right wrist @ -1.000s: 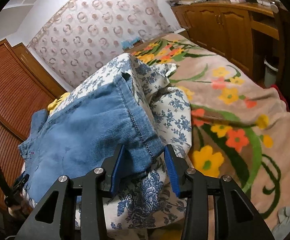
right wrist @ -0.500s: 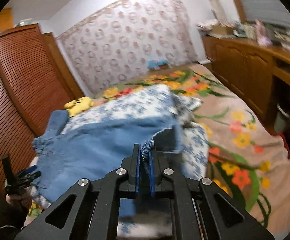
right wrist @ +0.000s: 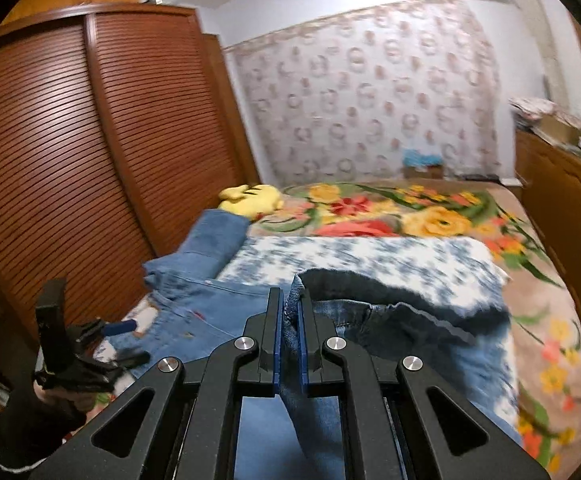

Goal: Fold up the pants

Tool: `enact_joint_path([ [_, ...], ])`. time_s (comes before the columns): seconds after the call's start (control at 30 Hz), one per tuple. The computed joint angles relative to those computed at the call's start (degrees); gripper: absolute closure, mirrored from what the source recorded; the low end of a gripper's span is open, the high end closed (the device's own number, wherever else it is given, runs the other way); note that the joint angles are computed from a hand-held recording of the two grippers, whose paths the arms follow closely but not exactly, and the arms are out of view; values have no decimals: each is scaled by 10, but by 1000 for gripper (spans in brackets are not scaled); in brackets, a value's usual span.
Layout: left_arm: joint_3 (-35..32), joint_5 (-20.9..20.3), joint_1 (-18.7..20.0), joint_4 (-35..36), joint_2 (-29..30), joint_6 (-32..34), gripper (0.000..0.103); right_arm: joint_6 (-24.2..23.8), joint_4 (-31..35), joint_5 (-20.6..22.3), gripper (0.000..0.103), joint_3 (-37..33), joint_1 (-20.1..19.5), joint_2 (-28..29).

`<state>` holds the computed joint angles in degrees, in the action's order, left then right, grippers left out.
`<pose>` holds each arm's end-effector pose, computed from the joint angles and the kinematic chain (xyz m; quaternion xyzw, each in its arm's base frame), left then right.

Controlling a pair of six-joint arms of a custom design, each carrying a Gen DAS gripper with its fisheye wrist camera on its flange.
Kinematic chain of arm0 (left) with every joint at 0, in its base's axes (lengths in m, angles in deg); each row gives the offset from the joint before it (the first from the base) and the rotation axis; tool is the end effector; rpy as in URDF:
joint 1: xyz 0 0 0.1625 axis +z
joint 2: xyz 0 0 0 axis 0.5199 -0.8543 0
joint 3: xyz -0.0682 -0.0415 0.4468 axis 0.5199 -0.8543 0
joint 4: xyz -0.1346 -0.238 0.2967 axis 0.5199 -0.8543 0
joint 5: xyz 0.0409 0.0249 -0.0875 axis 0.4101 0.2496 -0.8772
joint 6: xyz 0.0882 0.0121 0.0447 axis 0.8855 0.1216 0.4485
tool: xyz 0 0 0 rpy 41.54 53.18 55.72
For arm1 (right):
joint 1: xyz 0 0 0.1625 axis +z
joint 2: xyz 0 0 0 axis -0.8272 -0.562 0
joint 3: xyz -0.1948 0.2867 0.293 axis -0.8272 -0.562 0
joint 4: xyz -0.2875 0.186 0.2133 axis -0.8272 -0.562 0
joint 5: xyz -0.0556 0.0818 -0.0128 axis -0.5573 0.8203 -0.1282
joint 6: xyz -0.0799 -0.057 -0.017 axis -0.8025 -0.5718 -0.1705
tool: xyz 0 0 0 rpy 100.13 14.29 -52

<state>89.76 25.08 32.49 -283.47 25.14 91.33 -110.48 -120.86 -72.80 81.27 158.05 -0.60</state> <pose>-0.0579 -0.5821 0.2233 0.1519 0.8372 -0.4162 0.3207 0.3001 -0.6946 0.1534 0.4558 -0.8420 0.2881 0.0146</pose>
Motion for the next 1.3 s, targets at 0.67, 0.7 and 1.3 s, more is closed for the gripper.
enact_joint_path([
  [0.67,21,1,7,7,-15,-26,20,-52,265,4,97,-303,6,174],
  [0.7,21,1,8,8,-16,-27,20,-52,273,-3,97,-318,5,182],
  [1.3,7,-11,15,25,-7,-31,20,-98,209,-46,65,-269,19,165],
])
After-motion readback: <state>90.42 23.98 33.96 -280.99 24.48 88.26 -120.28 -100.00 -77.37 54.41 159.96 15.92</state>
